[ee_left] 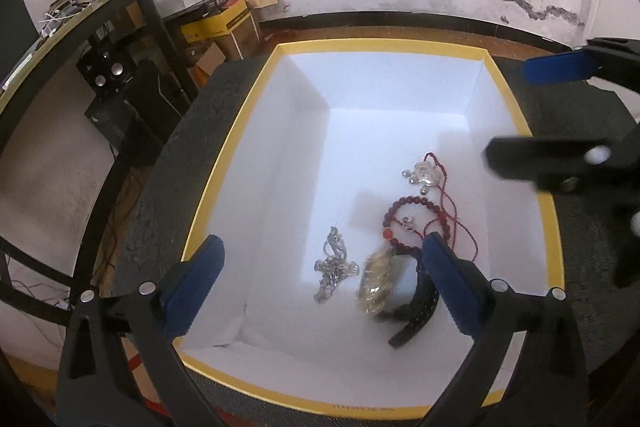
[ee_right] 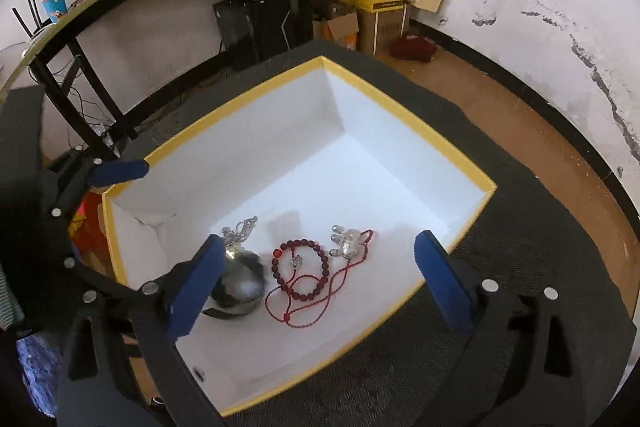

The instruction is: Organize jewelry

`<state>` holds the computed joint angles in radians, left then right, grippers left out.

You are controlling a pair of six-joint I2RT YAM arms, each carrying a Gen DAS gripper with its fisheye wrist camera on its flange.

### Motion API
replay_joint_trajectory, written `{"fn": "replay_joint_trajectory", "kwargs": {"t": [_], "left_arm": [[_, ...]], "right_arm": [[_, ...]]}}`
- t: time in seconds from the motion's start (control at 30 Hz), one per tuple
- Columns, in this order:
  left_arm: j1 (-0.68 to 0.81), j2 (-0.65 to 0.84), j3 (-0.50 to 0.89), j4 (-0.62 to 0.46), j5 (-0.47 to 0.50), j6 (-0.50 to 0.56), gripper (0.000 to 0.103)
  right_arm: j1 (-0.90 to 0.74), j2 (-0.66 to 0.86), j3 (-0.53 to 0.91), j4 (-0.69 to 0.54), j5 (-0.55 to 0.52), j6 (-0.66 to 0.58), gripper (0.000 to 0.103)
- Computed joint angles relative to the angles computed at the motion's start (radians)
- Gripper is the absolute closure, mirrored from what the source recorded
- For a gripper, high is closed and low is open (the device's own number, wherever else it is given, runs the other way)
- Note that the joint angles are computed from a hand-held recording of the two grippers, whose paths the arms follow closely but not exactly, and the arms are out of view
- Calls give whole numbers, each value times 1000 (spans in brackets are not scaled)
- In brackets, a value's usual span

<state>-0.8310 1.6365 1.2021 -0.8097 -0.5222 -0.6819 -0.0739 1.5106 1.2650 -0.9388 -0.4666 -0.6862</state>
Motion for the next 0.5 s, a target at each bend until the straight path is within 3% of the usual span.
{"fn": "replay_joint_trajectory", "kwargs": {"t": [0.17,0.27,0.37,0.5], "left_arm": [[-45,-3,38,-67,-30,-67,6],[-86,-7,69,-105,-32,-113,6],[-157,16,149,-166,-79,-159,6],[-255,106,325,-228,-130,-230,6]], "right_arm": [[-115,-68,33,-89,-76,-54,8],[-273,-140,44,-170,-166,-161,7],[-502,-117,138,-368,-283,-368,7],[-816,-32,246,-541,-377,-635,7]]}}
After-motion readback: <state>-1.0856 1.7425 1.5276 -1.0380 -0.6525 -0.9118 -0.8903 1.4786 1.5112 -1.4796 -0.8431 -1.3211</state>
